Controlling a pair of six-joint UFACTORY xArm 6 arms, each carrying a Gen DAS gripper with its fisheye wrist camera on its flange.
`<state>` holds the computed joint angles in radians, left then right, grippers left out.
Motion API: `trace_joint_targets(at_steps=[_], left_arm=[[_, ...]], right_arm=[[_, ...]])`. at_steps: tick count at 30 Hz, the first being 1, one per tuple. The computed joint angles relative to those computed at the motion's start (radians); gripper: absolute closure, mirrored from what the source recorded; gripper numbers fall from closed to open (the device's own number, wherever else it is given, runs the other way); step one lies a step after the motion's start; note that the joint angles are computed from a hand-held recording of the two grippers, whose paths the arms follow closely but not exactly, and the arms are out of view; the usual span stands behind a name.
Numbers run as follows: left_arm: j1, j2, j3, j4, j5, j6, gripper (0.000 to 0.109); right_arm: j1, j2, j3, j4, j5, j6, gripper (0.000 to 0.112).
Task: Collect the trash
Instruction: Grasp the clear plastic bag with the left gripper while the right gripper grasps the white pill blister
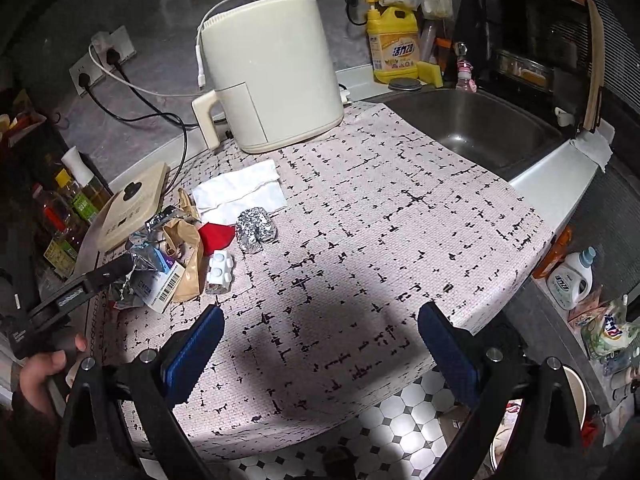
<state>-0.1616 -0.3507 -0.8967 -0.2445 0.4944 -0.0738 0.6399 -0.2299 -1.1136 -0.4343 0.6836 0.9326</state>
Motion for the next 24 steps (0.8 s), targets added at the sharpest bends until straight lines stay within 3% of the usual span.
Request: trace_joint_targets(at_steps=[1, 3, 4, 14, 24], left_arm=[[0.004, 0.009, -0.009, -0.036, 0.014, 0.022, 0.047], [0.009, 0.016, -0.021, -0.071, 0.036, 0.049, 0.062], [0.011, 0.012, -0.018, -0.072, 0.032, 0.054, 0.063], [0.076, -0.115, 0.047, -0.105, 0.038, 0.083, 0.066], [0.145, -0.233, 0.132, -0.05, 0.049, -0.003, 0.066]], right_arm=[[0.003, 0.014, -0.014, 0.004, 0.006, -0.007, 0.02], [0.003, 0.042, -0.037, 0.029, 0.003, -0.031, 0.024], [0.001, 0.06, -0.052, 0.059, -0.005, -0.055, 0.027], [0.015, 0.279, -0.249, 0.296, -0.022, -0.269, 0.053], [0.017, 0.466, -0.45, 0.386, 0.032, -0.381, 0.065]])
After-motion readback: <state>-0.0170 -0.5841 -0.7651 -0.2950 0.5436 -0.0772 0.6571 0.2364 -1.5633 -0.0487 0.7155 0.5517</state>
